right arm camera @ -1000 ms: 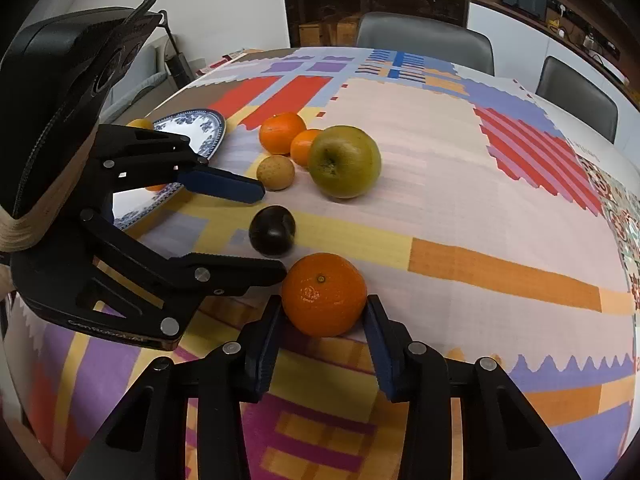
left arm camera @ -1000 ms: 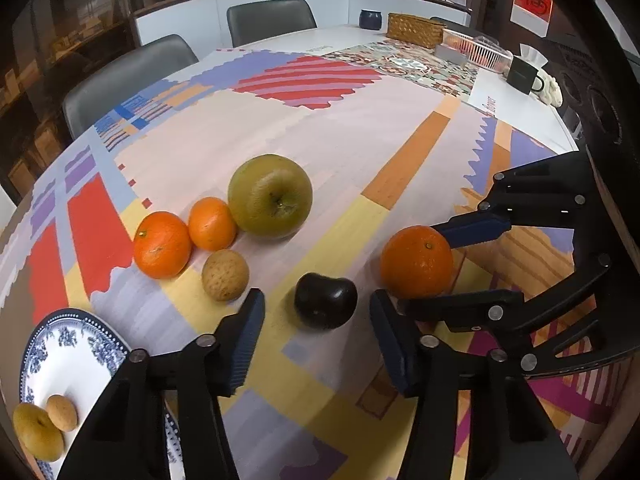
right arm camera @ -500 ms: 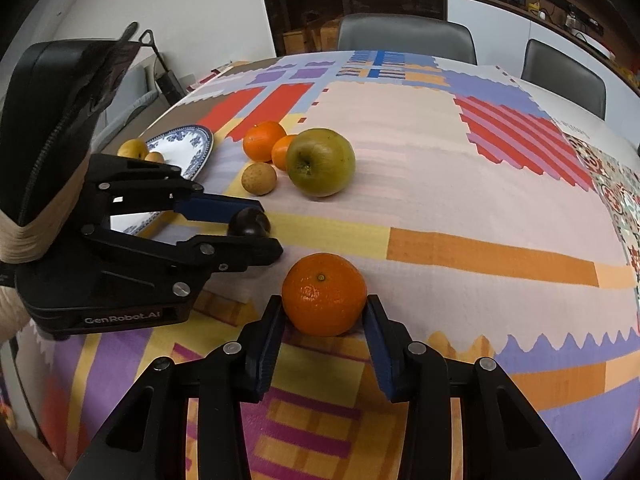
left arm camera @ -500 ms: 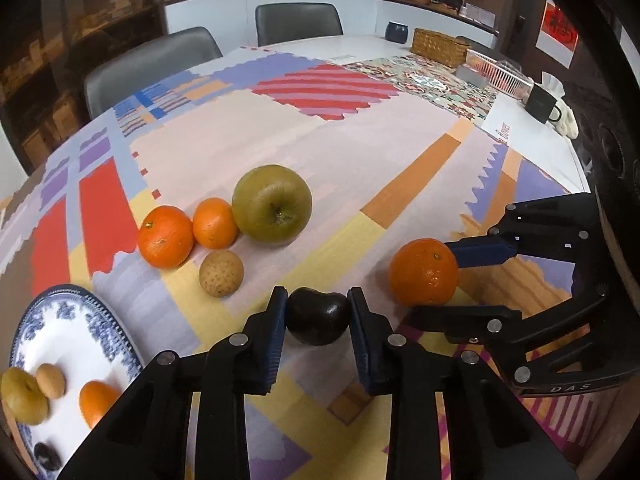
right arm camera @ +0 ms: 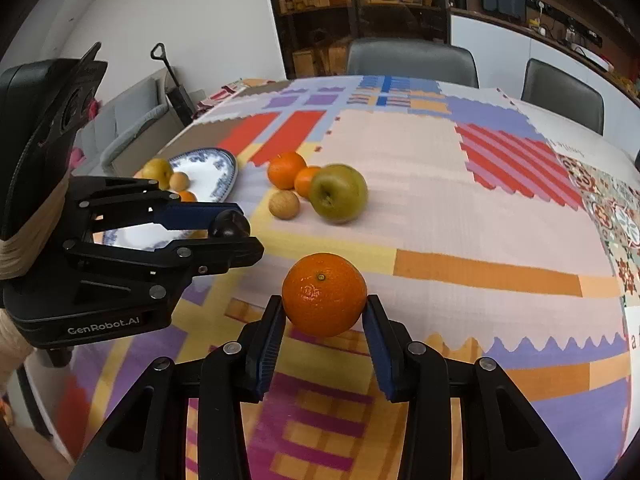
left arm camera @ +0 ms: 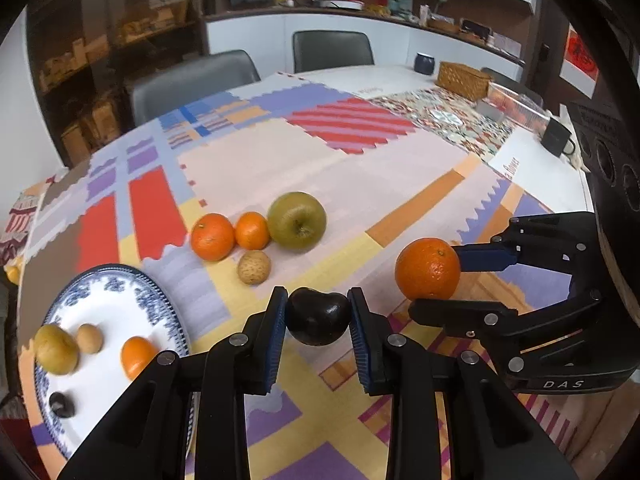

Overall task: Organize fruits
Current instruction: 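Carry the plum and the orange in both grippers over the plate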

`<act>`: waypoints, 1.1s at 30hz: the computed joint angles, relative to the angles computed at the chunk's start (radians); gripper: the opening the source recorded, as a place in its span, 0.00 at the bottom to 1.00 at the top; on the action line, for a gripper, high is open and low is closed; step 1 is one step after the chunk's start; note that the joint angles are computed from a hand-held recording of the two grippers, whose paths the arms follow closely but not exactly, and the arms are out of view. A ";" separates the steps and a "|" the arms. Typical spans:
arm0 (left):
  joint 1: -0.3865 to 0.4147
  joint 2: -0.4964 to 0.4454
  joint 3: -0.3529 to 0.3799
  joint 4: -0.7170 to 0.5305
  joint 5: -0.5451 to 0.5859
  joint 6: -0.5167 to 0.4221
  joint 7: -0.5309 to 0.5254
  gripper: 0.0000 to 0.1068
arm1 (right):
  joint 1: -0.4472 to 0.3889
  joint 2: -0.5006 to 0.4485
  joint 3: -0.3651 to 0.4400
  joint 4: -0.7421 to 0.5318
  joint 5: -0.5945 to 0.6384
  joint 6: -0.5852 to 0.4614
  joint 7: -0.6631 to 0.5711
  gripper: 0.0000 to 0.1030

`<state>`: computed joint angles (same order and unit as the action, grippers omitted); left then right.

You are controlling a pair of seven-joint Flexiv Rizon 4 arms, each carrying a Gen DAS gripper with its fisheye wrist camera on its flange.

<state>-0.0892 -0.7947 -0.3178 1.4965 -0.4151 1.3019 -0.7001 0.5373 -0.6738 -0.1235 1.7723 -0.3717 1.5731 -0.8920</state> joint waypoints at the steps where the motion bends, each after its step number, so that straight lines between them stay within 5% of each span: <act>1: 0.004 0.006 -0.005 0.010 -0.004 0.013 -0.001 0.28 | 0.008 0.004 -0.008 0.004 -0.001 0.006 0.002 0.40; 17: 0.123 0.107 -0.099 0.200 0.034 0.288 -0.103 0.28 | 0.134 0.030 -0.121 0.004 0.014 0.094 -0.012 0.40; 33: 0.241 0.174 -0.107 0.297 0.170 0.407 -0.310 0.28 | 0.102 -0.026 -0.019 -0.151 -0.002 0.066 -0.104 0.40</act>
